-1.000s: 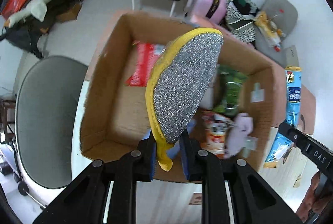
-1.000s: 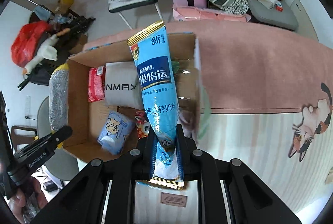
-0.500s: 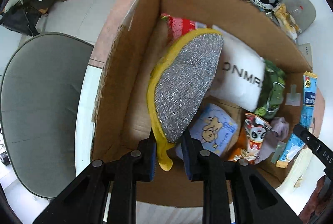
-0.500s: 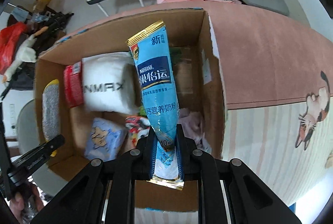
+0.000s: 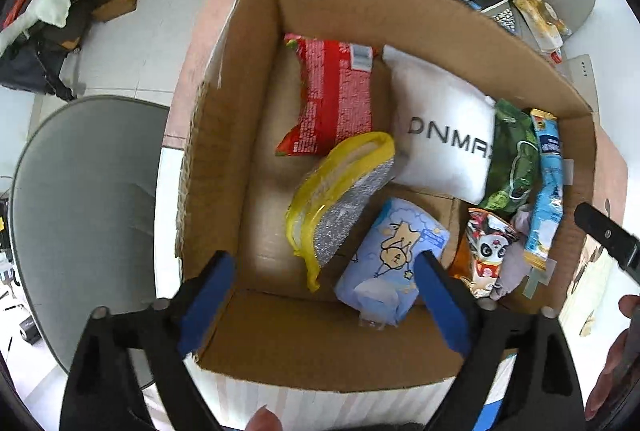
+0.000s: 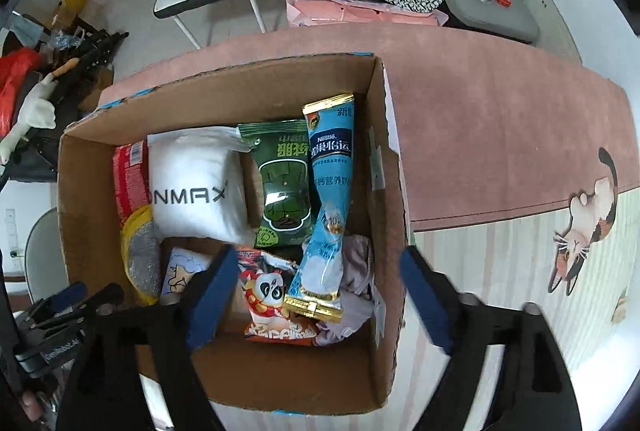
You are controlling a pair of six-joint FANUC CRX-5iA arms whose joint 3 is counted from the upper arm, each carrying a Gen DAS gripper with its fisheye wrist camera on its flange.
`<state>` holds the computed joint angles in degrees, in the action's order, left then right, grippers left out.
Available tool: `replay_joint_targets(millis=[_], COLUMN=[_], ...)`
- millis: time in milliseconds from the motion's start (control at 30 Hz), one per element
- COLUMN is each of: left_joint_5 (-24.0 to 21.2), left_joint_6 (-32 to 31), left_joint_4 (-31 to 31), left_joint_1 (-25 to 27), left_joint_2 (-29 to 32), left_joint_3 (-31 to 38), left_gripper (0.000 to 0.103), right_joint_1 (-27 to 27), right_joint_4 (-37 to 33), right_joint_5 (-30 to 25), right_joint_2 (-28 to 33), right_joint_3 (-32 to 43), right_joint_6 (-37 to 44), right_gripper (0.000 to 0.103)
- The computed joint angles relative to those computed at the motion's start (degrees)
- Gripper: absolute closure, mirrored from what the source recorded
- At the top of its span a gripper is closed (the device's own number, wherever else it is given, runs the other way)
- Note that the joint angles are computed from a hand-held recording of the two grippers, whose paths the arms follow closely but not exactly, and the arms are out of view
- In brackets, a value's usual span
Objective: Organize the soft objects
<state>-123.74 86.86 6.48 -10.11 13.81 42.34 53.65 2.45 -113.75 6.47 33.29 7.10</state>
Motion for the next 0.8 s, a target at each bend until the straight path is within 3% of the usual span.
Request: replay_joint_targets(millis=[100, 567, 800], left_joint_5=[0.88, 5.23, 5.96], left_joint_6=[-1.03, -5.32, -6.07], left_joint_4=[-0.96, -4.60, -5.49], left_joint_1=[-0.04, -1.34, -2.38], left_joint_2=[-0.91, -7.11, -9.52], left_joint_3=[1.00, 0.11, 3.58], left_gripper=[0.008, 0.004, 0.004], right_joint_1=[1.73, 12.35, 17.66], right_joint_4=[0.19, 6.92, 13.26], right_joint_5=[-0.57, -5.82, -11.14], right_joint_2=[0.04, 1.37, 3.52], right_joint_3=[0.46, 3.51, 11.19], right_joint_6=[-0.30, -6.59, -8.58], right_gripper=[0.000, 0.000, 0.000])
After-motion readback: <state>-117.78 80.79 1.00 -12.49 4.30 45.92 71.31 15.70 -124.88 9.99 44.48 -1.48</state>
